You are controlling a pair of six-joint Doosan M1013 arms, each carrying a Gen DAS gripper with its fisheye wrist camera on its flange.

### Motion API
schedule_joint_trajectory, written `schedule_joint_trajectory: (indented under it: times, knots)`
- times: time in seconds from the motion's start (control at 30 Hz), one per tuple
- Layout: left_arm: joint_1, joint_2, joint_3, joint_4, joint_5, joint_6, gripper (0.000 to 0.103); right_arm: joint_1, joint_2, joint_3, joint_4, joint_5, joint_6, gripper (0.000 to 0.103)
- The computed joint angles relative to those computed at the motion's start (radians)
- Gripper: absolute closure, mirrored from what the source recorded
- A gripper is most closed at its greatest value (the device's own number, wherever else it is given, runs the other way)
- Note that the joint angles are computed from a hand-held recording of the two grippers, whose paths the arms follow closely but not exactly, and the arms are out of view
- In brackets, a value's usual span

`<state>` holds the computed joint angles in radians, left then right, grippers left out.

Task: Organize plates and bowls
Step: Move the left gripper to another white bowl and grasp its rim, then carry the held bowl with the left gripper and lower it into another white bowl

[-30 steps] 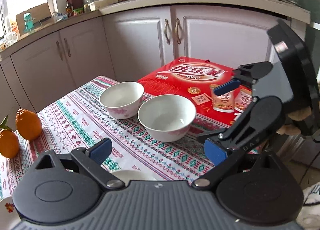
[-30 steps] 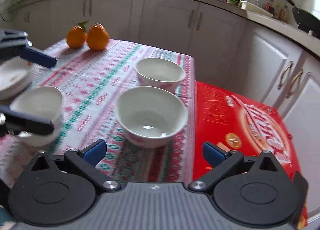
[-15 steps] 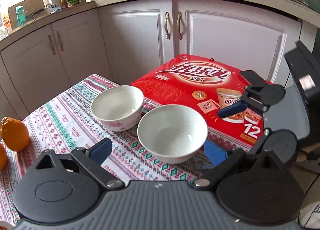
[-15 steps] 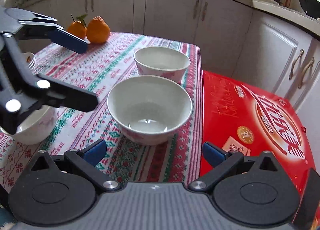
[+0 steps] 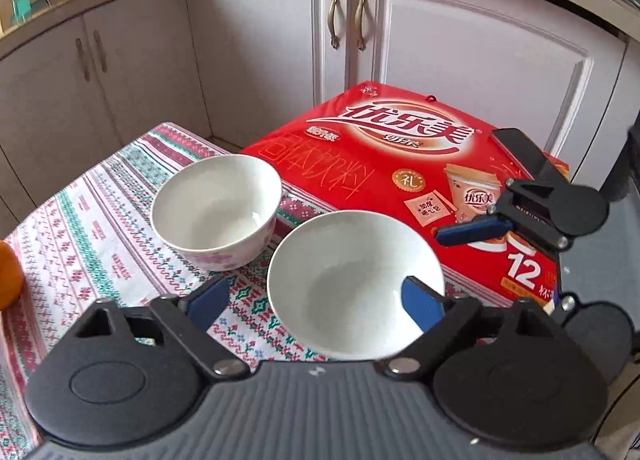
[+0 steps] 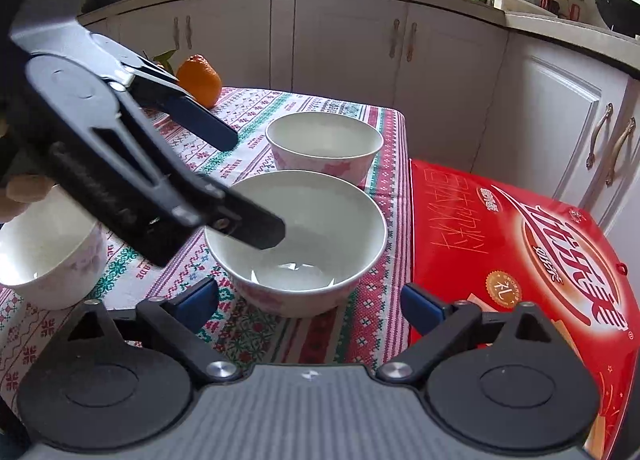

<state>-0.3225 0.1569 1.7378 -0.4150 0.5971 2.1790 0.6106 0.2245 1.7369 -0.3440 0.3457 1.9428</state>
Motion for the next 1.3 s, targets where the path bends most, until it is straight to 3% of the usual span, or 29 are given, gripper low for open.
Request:
schedule_joint_trajectory:
  times: [0.07,0.17,0.23,0.67,1.3]
  knots:
    - [0.005,0.016,-0.019,-0.009,0.022,-0.014,0.028,-0.002,0.002,-0.001,0.009,-0.002,-0.011,0.008]
    - [0.009,0.036,-0.039,-0.001,0.042,-0.038,0.032,-0.003,0.001,-0.002,0.024,-0.004,-0.031,0.011]
    - [0.013,0.048,-0.052,-0.012,0.067,-0.039,0.042,-0.003,0.001,-0.003,0.036,-0.006,-0.055,0.015]
    - [0.011,0.075,-0.081,-0.012,0.119,-0.014,0.049,-0.002,0.004,-0.007,0.07,-0.005,-0.117,0.026]
    - [0.018,0.063,-0.077,-0.028,0.139,0.004,0.05,0.005,-0.003,-0.018,0.089,0.023,-0.131,0.026]
